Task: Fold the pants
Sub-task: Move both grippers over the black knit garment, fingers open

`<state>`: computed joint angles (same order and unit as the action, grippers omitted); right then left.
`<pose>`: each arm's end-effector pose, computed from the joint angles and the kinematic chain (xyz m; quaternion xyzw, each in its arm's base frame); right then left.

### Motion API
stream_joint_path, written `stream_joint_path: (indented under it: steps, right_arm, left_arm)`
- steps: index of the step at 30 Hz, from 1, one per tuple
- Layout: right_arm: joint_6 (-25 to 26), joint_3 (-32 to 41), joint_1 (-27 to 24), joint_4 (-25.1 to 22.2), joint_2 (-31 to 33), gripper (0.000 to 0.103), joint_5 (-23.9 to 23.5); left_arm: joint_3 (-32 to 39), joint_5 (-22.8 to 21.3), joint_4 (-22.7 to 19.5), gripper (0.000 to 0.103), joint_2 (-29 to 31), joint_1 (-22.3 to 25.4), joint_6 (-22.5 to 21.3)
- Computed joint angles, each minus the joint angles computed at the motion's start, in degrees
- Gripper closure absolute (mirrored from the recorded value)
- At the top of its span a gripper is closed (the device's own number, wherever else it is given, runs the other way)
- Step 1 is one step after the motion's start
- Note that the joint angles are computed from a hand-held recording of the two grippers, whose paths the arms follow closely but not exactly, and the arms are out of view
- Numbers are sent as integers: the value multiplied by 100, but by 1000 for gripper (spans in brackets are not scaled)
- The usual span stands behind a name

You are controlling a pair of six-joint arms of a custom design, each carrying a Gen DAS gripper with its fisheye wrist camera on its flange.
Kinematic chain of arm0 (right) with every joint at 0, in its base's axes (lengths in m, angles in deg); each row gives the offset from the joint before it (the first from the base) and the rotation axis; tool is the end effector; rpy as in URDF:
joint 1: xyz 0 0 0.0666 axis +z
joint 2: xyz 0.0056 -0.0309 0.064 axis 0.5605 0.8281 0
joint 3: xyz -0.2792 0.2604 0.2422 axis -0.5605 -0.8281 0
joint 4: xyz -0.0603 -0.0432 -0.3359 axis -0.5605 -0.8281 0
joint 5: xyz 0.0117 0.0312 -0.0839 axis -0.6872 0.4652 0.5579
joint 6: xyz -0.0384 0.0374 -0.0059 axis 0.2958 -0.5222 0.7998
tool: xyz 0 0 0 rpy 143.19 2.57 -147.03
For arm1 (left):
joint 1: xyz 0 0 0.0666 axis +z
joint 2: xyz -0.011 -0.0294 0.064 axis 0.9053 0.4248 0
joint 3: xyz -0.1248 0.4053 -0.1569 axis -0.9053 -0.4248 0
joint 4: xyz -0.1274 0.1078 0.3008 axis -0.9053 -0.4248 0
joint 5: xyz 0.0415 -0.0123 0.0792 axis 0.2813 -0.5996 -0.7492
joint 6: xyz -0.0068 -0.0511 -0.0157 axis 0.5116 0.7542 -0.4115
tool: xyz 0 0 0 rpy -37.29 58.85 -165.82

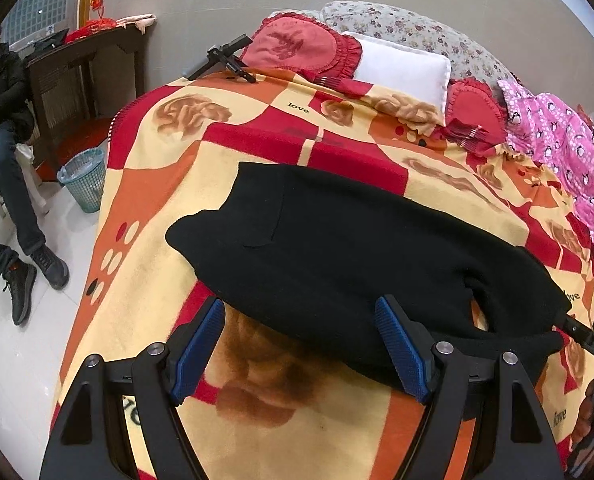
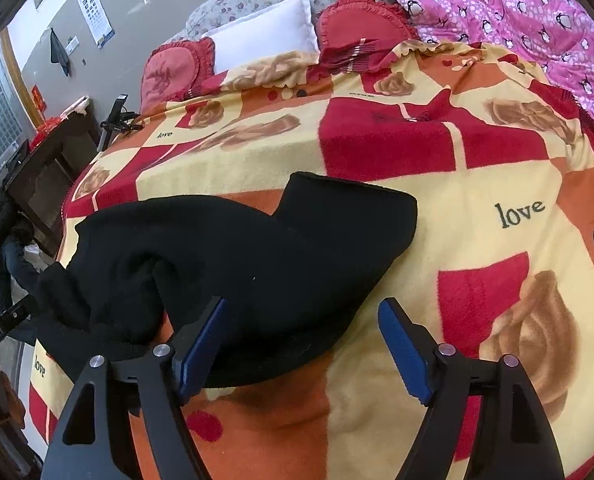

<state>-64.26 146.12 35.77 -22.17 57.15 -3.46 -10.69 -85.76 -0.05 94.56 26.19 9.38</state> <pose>0.4141 0.0232 0.4566 -0.1294 0.9383 0.1411 0.2879 0.2265 -0.1563 0.5360 -0.2706 0.8933 0.0091 0.3587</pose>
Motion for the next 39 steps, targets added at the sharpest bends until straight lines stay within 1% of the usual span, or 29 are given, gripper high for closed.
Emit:
stream_joint_path:
  steps: [9,29,31,34,39]
  right_arm:
    - [-22,4,15,-22,16,22,-16]
    - [-12,31,43,-122,99,21,-11]
    - [-28,24,47,-107,101,21,1]
    - [-87,15,24,-99,127,21,-6]
    - [-162,9,-50,-110,206,20,-86]
  left_arm:
    - [51,58,23,26,6,82,-117]
    - [113,46,18,26,61,57,-105]
    - [96,82,57,26,49,68,-99]
    - [-12,285,245,26,-29,182,-120]
    - [-133,457,310,26,-4,363,-216]
